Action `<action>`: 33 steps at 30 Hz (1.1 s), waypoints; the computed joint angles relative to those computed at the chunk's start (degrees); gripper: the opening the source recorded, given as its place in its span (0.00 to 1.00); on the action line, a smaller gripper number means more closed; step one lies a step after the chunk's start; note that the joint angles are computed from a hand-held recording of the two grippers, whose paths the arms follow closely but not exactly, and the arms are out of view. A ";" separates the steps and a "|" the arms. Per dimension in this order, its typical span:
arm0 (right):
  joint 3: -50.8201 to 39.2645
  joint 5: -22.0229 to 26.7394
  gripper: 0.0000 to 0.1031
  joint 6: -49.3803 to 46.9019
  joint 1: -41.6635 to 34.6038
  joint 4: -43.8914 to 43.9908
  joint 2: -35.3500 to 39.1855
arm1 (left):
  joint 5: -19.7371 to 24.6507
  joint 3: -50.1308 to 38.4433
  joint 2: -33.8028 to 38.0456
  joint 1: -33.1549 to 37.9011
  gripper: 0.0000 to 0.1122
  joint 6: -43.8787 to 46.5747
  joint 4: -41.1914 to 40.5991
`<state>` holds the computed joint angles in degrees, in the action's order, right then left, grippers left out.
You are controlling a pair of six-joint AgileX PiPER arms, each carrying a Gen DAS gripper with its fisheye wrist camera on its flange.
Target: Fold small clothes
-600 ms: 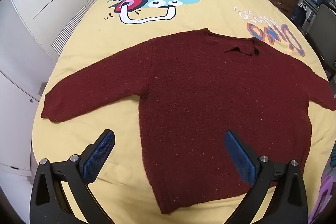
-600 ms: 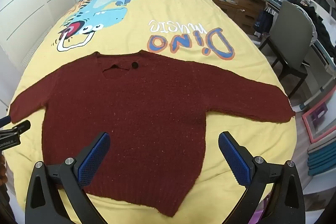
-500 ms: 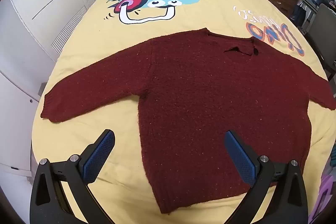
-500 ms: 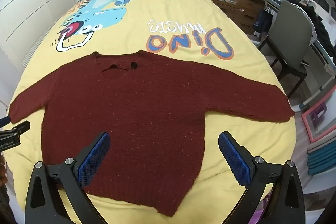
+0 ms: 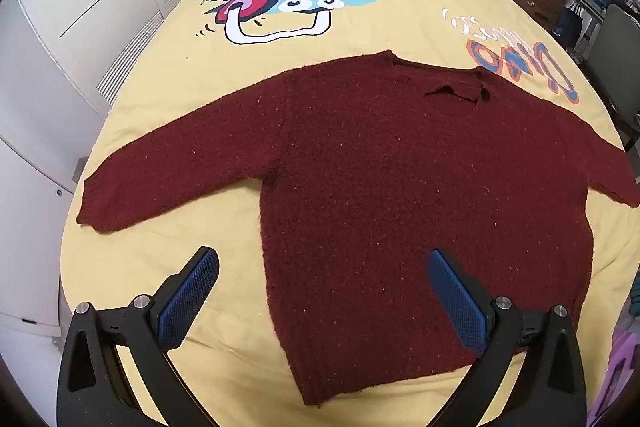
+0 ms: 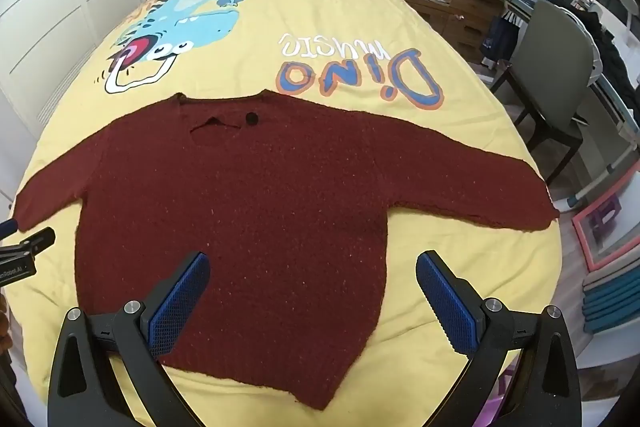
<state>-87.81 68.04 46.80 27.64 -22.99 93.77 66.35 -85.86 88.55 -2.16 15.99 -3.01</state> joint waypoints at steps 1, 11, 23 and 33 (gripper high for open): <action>0.04 0.02 1.00 -0.09 -0.07 -0.01 -0.06 | 0.05 -0.06 0.03 -0.04 0.91 -0.05 0.08; 0.26 0.23 1.00 -0.20 0.12 -0.05 -0.18 | -0.11 0.71 -0.24 0.42 0.91 0.42 0.01; -0.19 0.39 1.00 -0.58 -0.13 0.35 0.24 | 0.17 0.14 0.36 0.67 0.91 0.74 0.41; 0.56 0.04 1.00 -1.22 -0.73 0.83 -0.12 | 0.14 -0.08 0.78 0.45 0.91 0.54 1.07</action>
<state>-87.25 68.07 45.58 26.90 -22.16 93.65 66.49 -85.94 89.34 -1.72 16.52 -1.95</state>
